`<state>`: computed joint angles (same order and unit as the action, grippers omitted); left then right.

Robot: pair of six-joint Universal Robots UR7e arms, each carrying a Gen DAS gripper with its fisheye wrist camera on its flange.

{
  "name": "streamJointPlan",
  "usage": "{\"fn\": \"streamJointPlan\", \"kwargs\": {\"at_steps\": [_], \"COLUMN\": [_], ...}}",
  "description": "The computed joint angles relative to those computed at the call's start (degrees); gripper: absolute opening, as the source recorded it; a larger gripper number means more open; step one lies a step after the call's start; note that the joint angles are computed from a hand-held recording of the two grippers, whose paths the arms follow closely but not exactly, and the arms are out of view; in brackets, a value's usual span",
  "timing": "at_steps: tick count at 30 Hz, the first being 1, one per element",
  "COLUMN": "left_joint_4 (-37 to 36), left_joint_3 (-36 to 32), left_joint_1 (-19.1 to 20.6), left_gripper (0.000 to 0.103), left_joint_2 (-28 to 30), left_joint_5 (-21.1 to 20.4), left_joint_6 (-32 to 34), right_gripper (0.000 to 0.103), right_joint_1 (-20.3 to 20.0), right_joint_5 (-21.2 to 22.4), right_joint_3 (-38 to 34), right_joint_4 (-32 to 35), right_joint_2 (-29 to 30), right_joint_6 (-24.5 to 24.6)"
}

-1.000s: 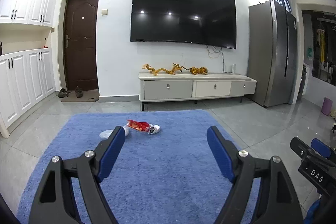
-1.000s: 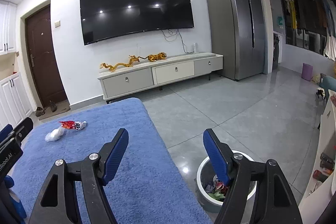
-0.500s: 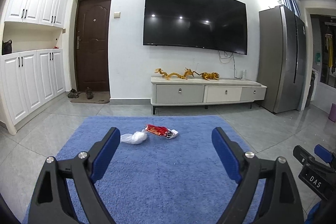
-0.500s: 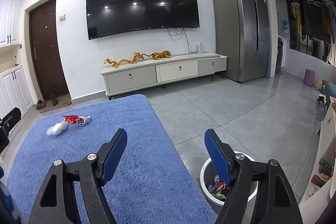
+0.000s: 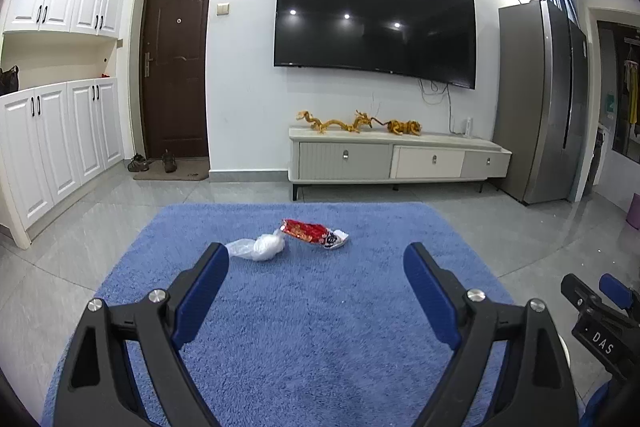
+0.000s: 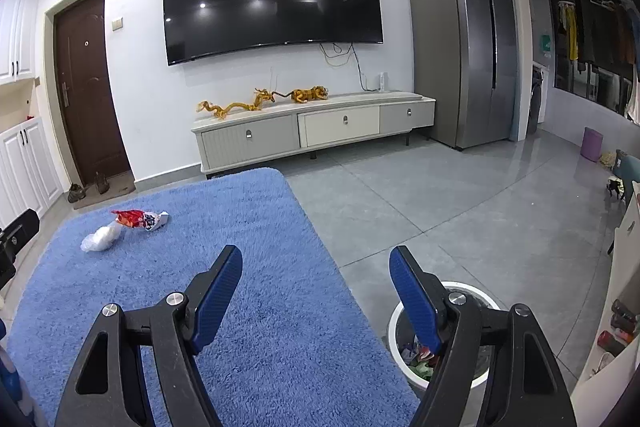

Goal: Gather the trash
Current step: 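Move both open grippers back over the rug toward the remaining wrappers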

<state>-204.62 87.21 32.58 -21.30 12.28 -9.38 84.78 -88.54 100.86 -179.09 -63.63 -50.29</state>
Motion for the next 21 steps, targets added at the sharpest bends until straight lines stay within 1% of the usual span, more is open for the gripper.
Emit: {"fn": "streamJointPlan", "kwargs": {"at_steps": [2,9,13,14,15,16,17,19,21], "left_joint_4": [-2.3,-13.4,-23.6,-26.6,-31.1,-33.7,-37.9,-42.4,-47.7], "left_joint_3": [-0.3,-2.0,-3.0,-3.2,-3.4,-3.4,-3.1,-2.3,-1.7], "left_joint_1": [0.4,2.3,3.6,4.0,4.5,4.8,5.4,6.4,7.3], "left_gripper": [0.089,0.089,0.089,0.089,0.089,0.089,0.089,0.089,0.089], "left_joint_2": [0.2,1.0,1.1,0.9,0.7,0.4,-0.3,-1.5,-3.1], "left_joint_5": [-0.5,-2.6,-3.3,-3.4,-3.5,-3.5,-3.4,-3.4,-3.7], "left_joint_6": [2.1,13.1,24.1,27.5,32.4,34.9,39.1,43.8,49.8], "right_gripper": [0.074,0.074,0.074,0.074,0.074,0.074,0.074,0.074,0.074], "right_joint_1": [0.1,0.8,1.6,1.8,2.0,2.3,2.6,3.4,4.2], "right_joint_5": [-0.5,-2.4,-3.2,-3.4,-3.6,-3.8,-4.0,-4.5,-4.6], "right_joint_3": [-0.3,-1.3,-2.2,-2.6,-3.0,-3.6,-4.0,-5.0,-5.8], "right_joint_4": [0.0,1.1,3.2,4.0,4.9,5.9,6.7,8.6,10.5], "right_joint_2": [0.5,2.7,4.2,4.6,5.0,5.6,6.1,7.4,8.4], "right_joint_6": [-0.1,-1.1,-2.5,-2.8,-3.1,-3.4,-3.8,-4.9,-5.7]}}
